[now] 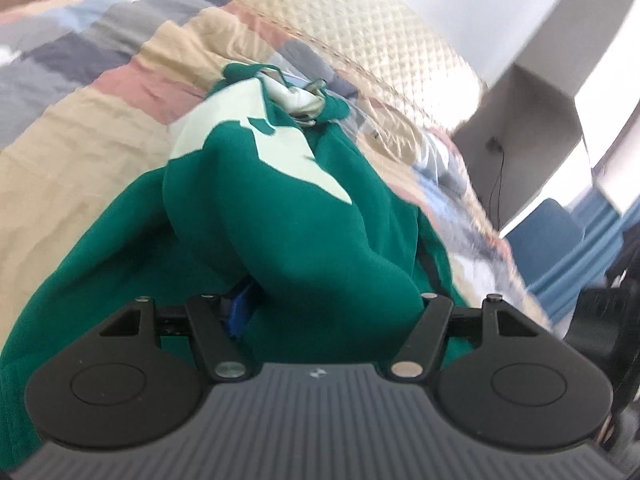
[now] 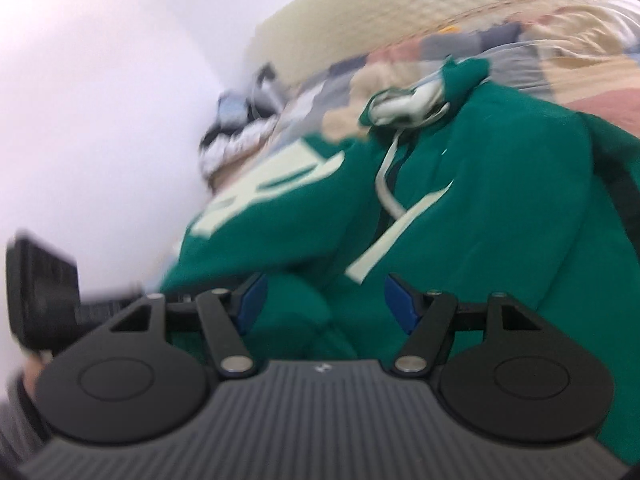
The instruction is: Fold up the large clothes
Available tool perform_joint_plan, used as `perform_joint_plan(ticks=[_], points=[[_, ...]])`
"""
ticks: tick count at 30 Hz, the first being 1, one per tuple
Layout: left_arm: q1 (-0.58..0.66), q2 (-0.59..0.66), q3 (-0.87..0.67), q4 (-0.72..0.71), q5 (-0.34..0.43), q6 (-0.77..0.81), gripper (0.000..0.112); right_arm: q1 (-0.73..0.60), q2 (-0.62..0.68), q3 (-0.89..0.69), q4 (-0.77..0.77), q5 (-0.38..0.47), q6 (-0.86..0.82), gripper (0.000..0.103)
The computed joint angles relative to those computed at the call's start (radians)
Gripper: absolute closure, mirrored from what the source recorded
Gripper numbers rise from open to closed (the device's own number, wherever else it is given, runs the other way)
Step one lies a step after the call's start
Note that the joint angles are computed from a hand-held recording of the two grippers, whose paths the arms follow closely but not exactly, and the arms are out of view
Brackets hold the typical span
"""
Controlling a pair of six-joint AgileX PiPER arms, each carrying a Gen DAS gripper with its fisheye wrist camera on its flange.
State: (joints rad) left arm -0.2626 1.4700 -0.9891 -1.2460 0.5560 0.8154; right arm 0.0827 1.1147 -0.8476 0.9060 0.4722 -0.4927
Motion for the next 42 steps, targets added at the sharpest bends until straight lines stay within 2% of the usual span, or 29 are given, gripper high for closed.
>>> perform_joint_plan(ticks=[2,5,7,9,11,12,13,14,15,16,18,21,23,26,28,32,34,36,38,39,40,42], points=[[0.070,0.013,0.007,-0.080,0.087,0.057,0.042,0.004,0.015,-0.011,-0.007,0.036,-0.014,0.035],[0.112,0.021,-0.003,-0.103,0.122,0.031,0.042,-0.029,0.061,-0.032,0.085,0.159,-0.127,0.033],[0.135,0.029,-0.009,-0.121,0.151,0.028,0.042,0.029,0.081,-0.037,0.034,0.131,-0.116,0.031],[0.133,0.032,-0.018,-0.108,0.138,0.010,0.042,0.093,0.117,-0.054,-0.071,0.094,-0.045,0.031],[0.130,0.023,-0.011,-0.100,0.131,0.007,0.042,0.110,0.144,-0.049,-0.043,0.078,-0.050,0.031],[0.119,0.028,-0.016,-0.088,0.117,-0.006,0.042,0.097,0.154,-0.039,0.030,0.089,-0.098,0.038],[0.126,0.023,-0.022,-0.062,0.138,-0.030,0.042,0.085,0.159,-0.031,0.079,0.106,-0.135,0.057],[0.124,0.022,-0.023,-0.058,0.139,-0.036,0.039,0.086,0.160,-0.033,0.090,0.117,-0.146,0.066],[0.125,0.020,-0.023,-0.057,0.146,-0.040,0.036,0.104,0.145,-0.031,0.061,0.094,-0.131,0.078],[0.129,0.020,-0.024,-0.058,0.158,-0.046,0.035,0.122,0.130,-0.037,0.001,0.066,-0.084,0.086],[0.148,0.006,-0.007,-0.103,0.210,-0.017,0.027,0.142,0.081,-0.032,-0.105,0.009,0.029,0.088],[0.153,-0.034,0.035,-0.184,0.282,0.091,0.021,0.087,0.004,0.004,-0.086,-0.035,0.083,0.089],[0.135,-0.056,0.045,-0.196,0.283,0.127,0.021,0.050,-0.047,0.025,-0.118,-0.057,0.143,0.090],[0.122,-0.061,0.047,-0.213,0.287,0.160,0.021,-0.060,-0.111,0.055,-0.018,-0.054,0.099,0.091],[0.117,-0.064,0.057,-0.227,0.274,0.172,0.021,-0.093,-0.165,0.068,-0.071,-0.099,0.182,0.092],[0.103,-0.053,0.047,-0.170,0.216,0.089,0.021,-0.111,-0.249,0.092,-0.455,-0.243,0.582,0.093],[0.098,-0.042,0.043,-0.140,0.178,0.041,0.021,-0.157,-0.253,0.090,-0.655,-0.251,0.782,0.093],[0.054,-0.032,0.004,0.010,0.076,-0.133,0.021,-0.186,-0.226,0.067,-0.855,-0.188,0.982,0.093],[-0.003,-0.007,-0.039,0.210,-0.035,-0.308,0.021,-0.181,-0.179,0.027,-1.052,-0.040,1.182,0.093],[-0.021,0.008,-0.063,0.310,-0.065,-0.385,0.021,-0.168,-0.148,0.022,-1.124,0.004,1.278,0.093],[-0.040,0.033,-0.097,0.410,-0.088,-0.445,0.021,-0.160,-0.128,0.024,-1.156,0.027,1.334,0.093],[-0.080,0.093,-0.159,0.610,-0.151,-0.550,0.021,-0.171,-0.102,0.033,-1.113,0.035,1.326,0.093]])
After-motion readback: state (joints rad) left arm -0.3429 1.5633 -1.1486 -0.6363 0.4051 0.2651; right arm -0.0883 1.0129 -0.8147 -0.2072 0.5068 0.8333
